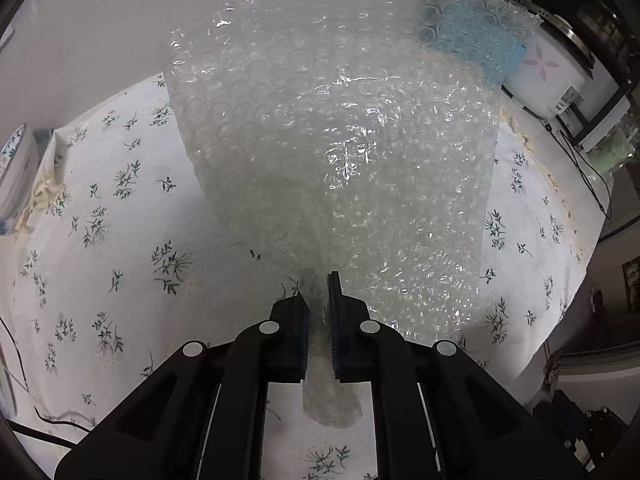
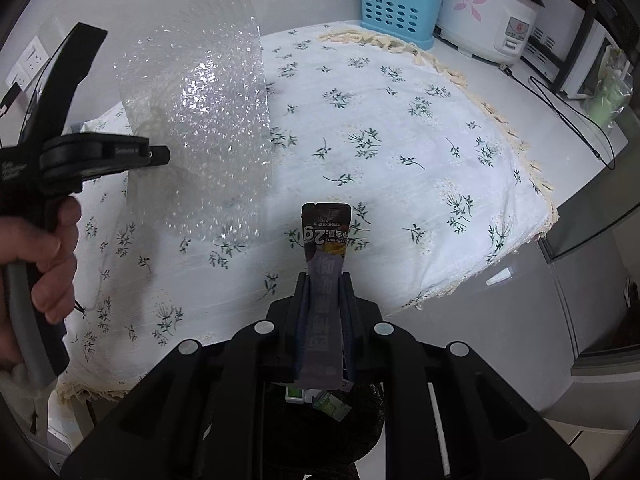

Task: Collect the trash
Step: 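Grasp the bubble wrap sheet edge with the left gripper and lift it, then carry the bubble wrap and purple packet down over the black bin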

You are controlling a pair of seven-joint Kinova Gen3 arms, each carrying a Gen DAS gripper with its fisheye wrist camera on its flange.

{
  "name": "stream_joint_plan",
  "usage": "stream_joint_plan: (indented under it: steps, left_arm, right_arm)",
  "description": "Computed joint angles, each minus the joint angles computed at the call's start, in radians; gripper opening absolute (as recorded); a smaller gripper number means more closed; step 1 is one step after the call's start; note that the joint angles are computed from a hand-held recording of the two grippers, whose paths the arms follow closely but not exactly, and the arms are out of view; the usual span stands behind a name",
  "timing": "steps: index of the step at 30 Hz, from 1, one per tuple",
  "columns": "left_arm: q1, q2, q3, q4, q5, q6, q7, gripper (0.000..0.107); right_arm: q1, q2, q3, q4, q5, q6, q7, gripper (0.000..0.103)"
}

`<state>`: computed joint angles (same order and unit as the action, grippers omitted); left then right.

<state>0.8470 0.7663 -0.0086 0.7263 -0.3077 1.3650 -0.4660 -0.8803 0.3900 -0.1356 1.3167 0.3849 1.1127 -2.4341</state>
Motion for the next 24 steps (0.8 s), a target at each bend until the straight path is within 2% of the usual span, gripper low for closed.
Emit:
stream_joint_plan:
  steps: [7, 14, 24]
  left_arm:
    - [0.071, -0.103, -0.002, 0.166, -0.043, -0.045, 0.125, 0.007]
    - [0.146, -0.138, 0.025, 0.214, -0.085, -0.012, 0.255, 0.007]
    - [0.244, -0.138, 0.052, 0.217, -0.124, 0.022, 0.389, 0.007]
  right_arm:
    - [-0.015, -0.047, -0.022, 0.041, 0.011, -0.042, 0.008, 0.014]
    - [-0.022, -0.113, -0.050, 0.102, 0.022, -0.066, 0.017, 0.014]
    - [-0.027, -0.203, -0.109, 0.202, 0.038, -0.066, -0.019, 0.014]
